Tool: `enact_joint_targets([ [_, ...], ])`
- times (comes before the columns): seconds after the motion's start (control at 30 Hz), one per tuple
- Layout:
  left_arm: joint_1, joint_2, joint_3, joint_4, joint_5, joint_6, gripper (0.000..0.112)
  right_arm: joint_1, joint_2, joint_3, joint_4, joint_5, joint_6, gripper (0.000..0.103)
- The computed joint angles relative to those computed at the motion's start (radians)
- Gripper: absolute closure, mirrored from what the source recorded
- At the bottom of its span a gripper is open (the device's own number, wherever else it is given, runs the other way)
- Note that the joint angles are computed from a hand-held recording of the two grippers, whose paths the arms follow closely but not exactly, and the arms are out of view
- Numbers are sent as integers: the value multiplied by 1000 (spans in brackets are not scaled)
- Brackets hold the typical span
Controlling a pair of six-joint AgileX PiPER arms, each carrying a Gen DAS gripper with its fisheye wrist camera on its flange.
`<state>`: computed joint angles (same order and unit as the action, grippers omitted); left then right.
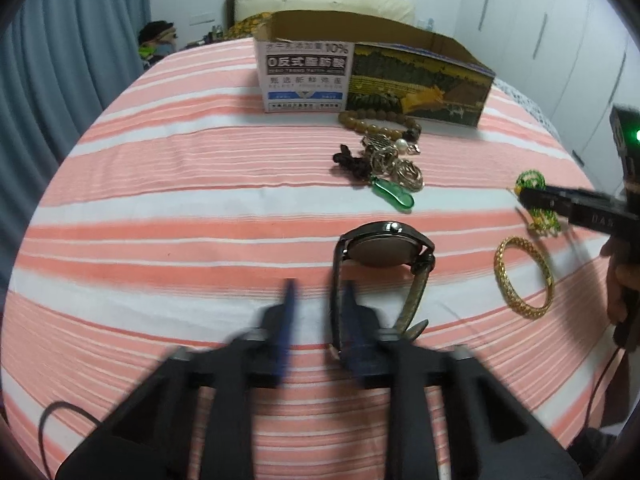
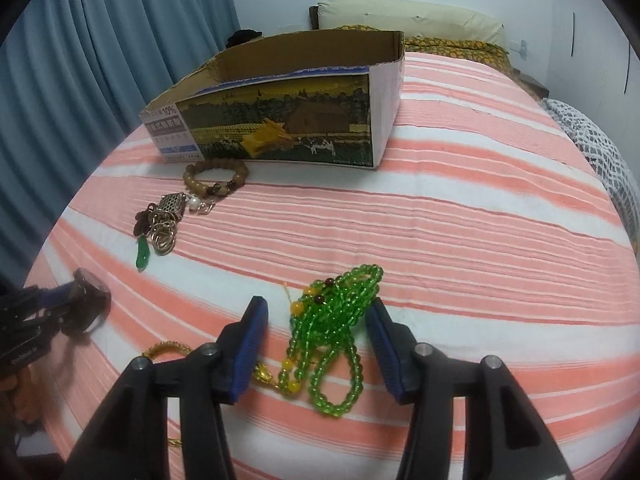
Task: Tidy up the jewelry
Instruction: 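Carry the watch and green necklace into the cardboard box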
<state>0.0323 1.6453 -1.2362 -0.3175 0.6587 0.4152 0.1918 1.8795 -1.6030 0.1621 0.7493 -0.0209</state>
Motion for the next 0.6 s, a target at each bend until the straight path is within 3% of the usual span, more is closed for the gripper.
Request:
enact_joint_targets([
  [0.03,-3,3,-8,0,9,1,107,1,-1,-5,-7,8,2,85],
  [0.07,-5,3,-12,-3,15,2,109,1,-3,-9,-9,16,0,90],
  [0.27,31,-20,-44,-103,68,62,109,-6,-78,-15,26,44,-48,92],
  [0.6,114,16,-288,-196,262,82,109,-8,-132,-172,63,191,-139,92],
])
